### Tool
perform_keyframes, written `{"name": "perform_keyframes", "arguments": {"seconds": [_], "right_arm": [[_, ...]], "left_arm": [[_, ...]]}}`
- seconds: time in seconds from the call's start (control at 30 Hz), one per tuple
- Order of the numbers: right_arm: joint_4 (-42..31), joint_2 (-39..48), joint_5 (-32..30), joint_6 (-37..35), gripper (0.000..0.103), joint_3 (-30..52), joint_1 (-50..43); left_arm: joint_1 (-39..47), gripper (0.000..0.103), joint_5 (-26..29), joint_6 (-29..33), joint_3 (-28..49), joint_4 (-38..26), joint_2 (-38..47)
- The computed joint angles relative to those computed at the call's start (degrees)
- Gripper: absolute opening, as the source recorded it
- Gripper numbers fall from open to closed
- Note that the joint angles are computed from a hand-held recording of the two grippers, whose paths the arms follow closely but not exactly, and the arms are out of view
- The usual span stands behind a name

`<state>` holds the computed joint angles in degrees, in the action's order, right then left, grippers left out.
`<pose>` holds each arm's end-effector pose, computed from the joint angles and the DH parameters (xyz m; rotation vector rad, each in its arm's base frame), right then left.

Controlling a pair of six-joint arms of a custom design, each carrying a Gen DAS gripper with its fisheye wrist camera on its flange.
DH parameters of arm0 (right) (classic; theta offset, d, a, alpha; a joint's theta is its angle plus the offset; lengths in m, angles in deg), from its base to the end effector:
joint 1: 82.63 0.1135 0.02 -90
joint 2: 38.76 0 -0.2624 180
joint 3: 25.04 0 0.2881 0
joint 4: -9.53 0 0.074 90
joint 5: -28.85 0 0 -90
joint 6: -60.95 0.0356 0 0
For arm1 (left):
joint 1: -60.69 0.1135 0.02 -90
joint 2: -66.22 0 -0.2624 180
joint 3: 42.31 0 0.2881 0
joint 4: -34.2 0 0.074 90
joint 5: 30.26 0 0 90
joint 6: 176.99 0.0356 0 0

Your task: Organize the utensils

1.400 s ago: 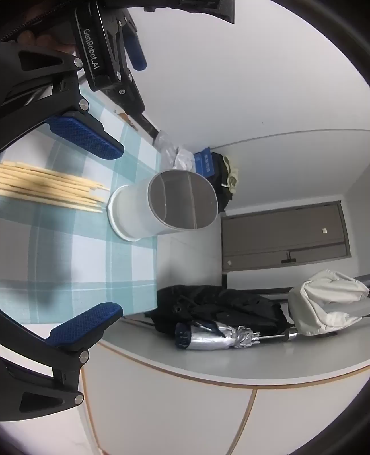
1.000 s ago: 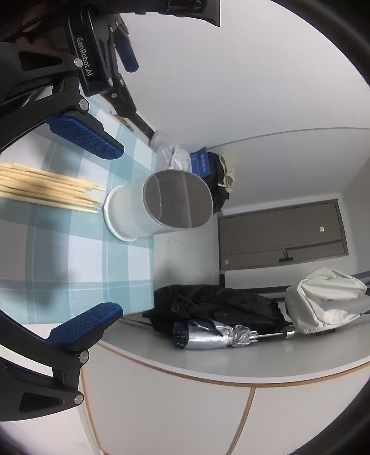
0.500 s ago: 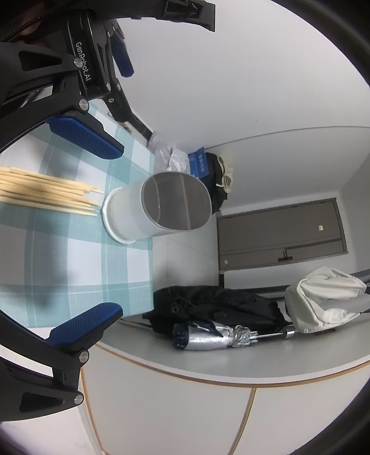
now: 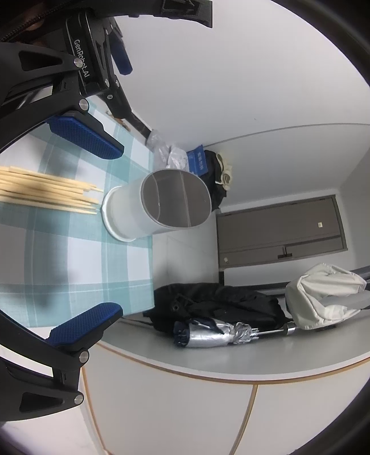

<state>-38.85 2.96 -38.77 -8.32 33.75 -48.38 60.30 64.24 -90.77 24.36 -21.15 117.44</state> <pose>0.1654 0.0962 0.3171 -0.0150 2.0766 0.1734 0.2173 -0.0043 0.3246 -0.0254 2.2676 -0.1276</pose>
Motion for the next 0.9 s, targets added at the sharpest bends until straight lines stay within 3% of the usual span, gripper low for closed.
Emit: {"name": "perform_keyframes", "arguments": {"seconds": [0.9], "right_arm": [[-0.12, -1.12, -2.39, -0.02, 0.102, -0.28, -0.67]], "left_arm": [[1.37, 0.102, 2.03, 0.96, 1.25, -1.9, 0.31]]}}
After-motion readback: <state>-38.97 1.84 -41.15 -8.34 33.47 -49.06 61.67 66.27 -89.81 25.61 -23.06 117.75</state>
